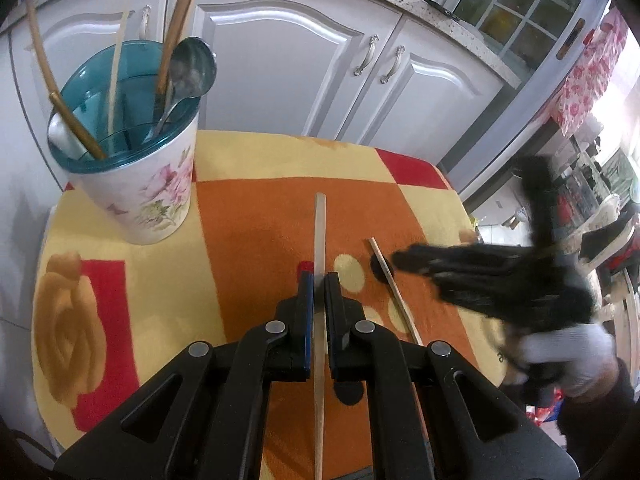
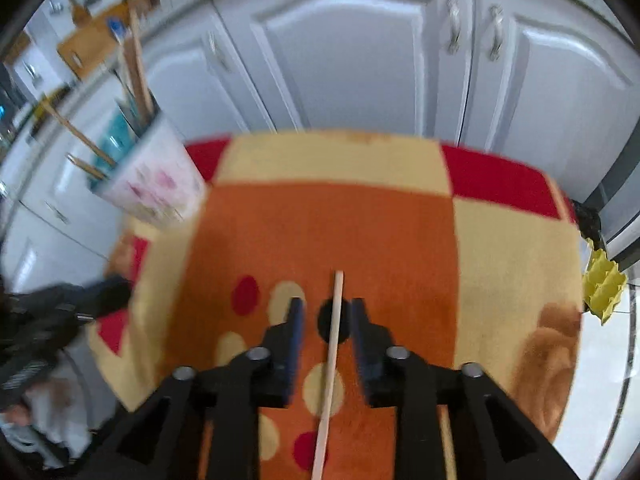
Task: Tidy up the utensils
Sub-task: 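Lift both chopsticks upright and carry them toward the cup with both tools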
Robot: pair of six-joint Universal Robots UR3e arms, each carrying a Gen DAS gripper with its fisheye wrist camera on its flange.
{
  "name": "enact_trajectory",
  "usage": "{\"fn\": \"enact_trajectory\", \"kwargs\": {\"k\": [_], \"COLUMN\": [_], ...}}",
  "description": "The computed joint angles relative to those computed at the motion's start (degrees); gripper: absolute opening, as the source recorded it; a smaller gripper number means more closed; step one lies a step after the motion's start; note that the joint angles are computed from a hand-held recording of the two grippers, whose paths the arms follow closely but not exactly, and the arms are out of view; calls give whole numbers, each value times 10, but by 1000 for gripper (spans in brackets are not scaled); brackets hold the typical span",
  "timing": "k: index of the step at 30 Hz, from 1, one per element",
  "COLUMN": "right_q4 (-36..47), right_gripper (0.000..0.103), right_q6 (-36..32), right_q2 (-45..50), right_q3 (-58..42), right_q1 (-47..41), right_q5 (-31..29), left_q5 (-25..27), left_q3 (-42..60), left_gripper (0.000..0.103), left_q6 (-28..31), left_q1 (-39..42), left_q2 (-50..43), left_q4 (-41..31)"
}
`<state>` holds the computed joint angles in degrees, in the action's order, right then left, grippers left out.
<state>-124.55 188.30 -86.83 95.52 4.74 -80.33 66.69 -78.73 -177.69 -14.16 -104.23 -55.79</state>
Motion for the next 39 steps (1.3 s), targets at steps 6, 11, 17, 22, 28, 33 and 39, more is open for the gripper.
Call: {"fn": "enact_trajectory", "kwargs": {"k": [6, 11, 17, 22, 28, 33, 39], "right_q4": [-33, -38, -16, -10, -6, 7, 13], "right_gripper": [6, 5, 5, 5, 5, 5, 5], "right_q6": [4, -7, -7, -5, 4, -1, 0], "right_q2": [84, 11, -98, -150, -159, -160, -151], "right_q3": [-20, 14, 18, 12, -14, -43, -75], "right_q1": [20, -6, -39, -36, 4, 15, 28], "right_q5": [-33, 17, 79, 90, 64, 56, 45], "left_q5": [-6, -13, -17, -15, -13, -16, -25], "left_q3": [-15, -16, -12, -4, -3, -5, -2], "left_gripper": [4, 4, 4, 4, 4, 4, 4], "left_q6": [4, 0, 1, 1, 6, 8, 12], "left_q1": [14, 26, 33, 35, 41, 47, 61], "left_q2": [23, 40, 62, 72, 87, 100, 115], "left_q4": [-1, 4, 4, 2, 0, 1, -7]}}
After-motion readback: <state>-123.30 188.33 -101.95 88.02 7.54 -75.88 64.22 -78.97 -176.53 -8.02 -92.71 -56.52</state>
